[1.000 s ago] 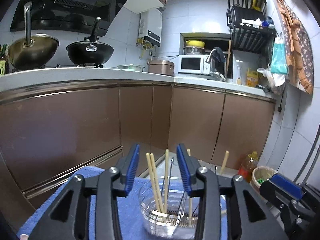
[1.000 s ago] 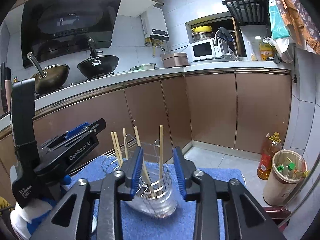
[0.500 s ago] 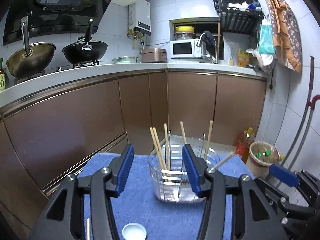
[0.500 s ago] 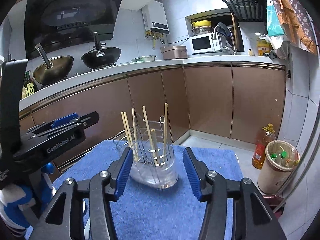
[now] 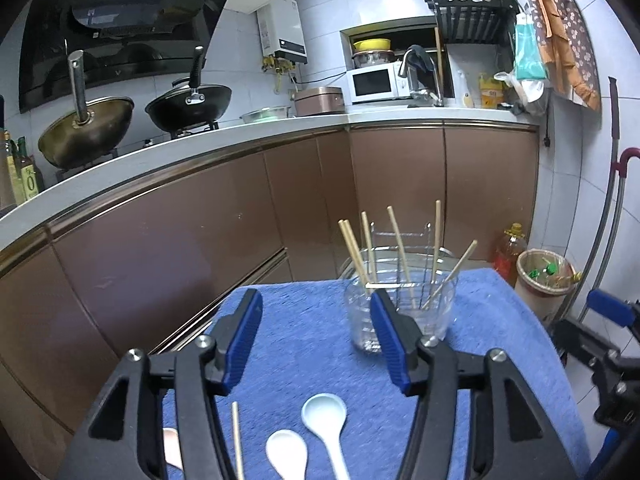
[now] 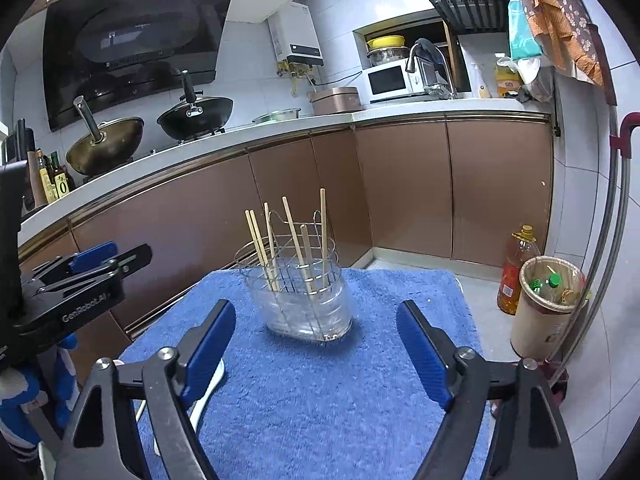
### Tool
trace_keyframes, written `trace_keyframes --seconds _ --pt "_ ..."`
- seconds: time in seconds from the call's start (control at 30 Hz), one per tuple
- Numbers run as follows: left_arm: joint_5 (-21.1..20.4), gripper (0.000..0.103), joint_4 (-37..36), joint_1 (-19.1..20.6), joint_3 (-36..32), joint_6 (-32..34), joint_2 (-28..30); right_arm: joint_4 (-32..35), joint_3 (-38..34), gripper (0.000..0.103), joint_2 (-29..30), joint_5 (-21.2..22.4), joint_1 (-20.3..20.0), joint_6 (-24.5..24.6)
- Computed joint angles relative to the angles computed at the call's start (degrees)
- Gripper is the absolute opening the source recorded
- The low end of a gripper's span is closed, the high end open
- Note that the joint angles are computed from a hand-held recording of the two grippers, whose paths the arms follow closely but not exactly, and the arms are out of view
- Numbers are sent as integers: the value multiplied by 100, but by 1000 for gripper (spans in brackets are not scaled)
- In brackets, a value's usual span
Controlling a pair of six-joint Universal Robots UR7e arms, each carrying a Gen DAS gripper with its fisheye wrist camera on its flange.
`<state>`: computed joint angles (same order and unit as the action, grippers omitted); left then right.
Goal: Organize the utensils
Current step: 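Withdraw both open tools from the holder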
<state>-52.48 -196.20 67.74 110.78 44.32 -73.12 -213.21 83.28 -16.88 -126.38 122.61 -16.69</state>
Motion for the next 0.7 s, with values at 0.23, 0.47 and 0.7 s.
trace_keyframes --seconds 0.23,0.47,0.7 --pt "75 56 -169 60 243 149 -316 -159 109 103 10 -201 133 84" --pt "-179 56 22 228 427 -3 -815 -578 138 103 38 -395 318 -76" --pt "-482 56 713 513 325 -555 -1536 -1219 219 103 37 -226 553 -514"
